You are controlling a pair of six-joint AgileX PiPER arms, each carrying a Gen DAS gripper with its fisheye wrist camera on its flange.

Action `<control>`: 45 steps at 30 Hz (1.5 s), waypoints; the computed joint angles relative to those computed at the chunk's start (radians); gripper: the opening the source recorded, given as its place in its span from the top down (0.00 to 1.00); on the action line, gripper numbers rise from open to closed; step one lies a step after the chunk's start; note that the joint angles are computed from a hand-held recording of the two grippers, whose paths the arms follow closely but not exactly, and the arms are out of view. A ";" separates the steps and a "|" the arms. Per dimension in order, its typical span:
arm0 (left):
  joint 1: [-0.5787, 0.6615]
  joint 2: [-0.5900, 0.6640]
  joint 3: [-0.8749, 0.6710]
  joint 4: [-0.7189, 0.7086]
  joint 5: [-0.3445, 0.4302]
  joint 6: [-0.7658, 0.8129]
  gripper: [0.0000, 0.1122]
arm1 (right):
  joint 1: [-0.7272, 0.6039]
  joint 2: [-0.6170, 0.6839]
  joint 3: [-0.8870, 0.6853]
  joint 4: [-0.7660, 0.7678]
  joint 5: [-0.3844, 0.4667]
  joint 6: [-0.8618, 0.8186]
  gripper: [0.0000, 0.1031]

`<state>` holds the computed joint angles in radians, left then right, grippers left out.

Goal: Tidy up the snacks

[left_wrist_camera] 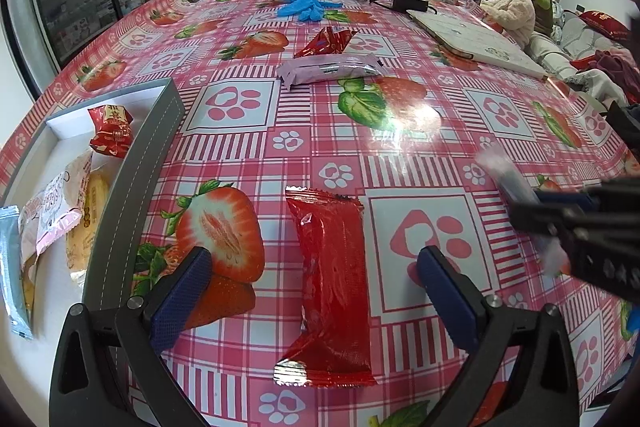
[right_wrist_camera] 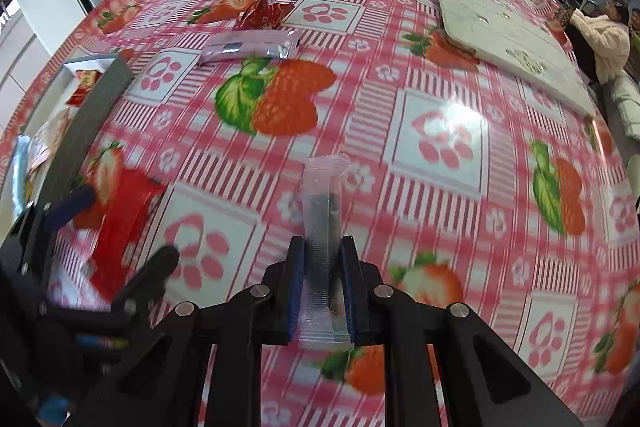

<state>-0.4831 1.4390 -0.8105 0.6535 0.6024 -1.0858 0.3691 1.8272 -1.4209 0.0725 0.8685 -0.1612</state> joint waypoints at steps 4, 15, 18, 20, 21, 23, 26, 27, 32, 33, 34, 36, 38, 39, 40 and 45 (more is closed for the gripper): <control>0.004 -0.001 0.004 0.002 -0.007 0.000 0.10 | -0.057 -0.101 0.135 0.080 -0.013 -0.088 0.82; 0.011 0.012 -0.018 -0.034 0.004 0.040 0.09 | -0.039 -0.068 0.113 0.015 -0.019 -0.054 0.25; 0.017 0.021 -0.063 -0.130 0.048 0.142 0.18 | -0.021 -0.083 0.138 -0.022 -0.055 -0.012 0.34; 0.002 0.018 -0.084 -0.163 0.063 0.192 0.51 | -0.027 -0.100 0.148 -0.014 -0.062 -0.019 0.74; -0.008 0.018 -0.095 -0.185 0.070 0.225 0.63 | -0.033 -0.104 0.143 -0.009 -0.048 -0.022 0.83; -0.006 0.016 -0.114 -0.261 0.085 0.310 0.80 | -0.058 -0.109 0.149 0.037 -0.037 -0.051 0.83; 0.043 -0.029 -0.093 -0.453 0.050 0.459 0.80 | -0.133 -0.139 0.179 0.212 -0.004 -0.152 0.83; 0.049 -0.047 -0.084 -0.488 0.047 0.485 0.80 | -0.154 -0.153 0.190 0.261 0.010 -0.178 0.83; 0.052 -0.152 -0.090 -0.552 0.099 0.548 0.80 | -0.196 -0.223 0.199 0.369 0.079 -0.227 0.83; 0.066 -0.176 -0.100 -0.582 0.118 0.580 0.80 | -0.194 -0.233 0.189 0.378 0.094 -0.225 0.83; 0.072 -0.197 -0.111 -0.589 0.138 0.592 0.80 | -0.187 -0.237 0.176 0.384 0.106 -0.216 0.83; 0.085 -0.243 -0.144 -0.585 0.194 0.612 0.80 | -0.180 -0.243 0.153 0.409 0.125 -0.212 0.83; 0.103 -0.283 -0.173 -0.574 0.240 0.634 0.80 | -0.158 -0.244 0.120 0.433 0.145 -0.200 0.83; 0.125 -0.309 -0.192 -0.574 0.268 0.661 0.80 | -0.143 -0.244 0.104 0.438 0.152 -0.192 0.83; 0.148 -0.329 -0.203 -0.579 0.288 0.686 0.80 | -0.129 -0.245 0.092 0.442 0.157 -0.187 0.83; 0.416 -0.397 -0.300 -0.732 0.407 0.930 0.80 | -0.050 -0.209 -0.014 0.468 0.192 -0.140 0.83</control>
<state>-0.0668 1.0421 -1.1101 -0.0785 1.0096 -0.1563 0.3192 1.6185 -1.4347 0.5405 1.0602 -0.3015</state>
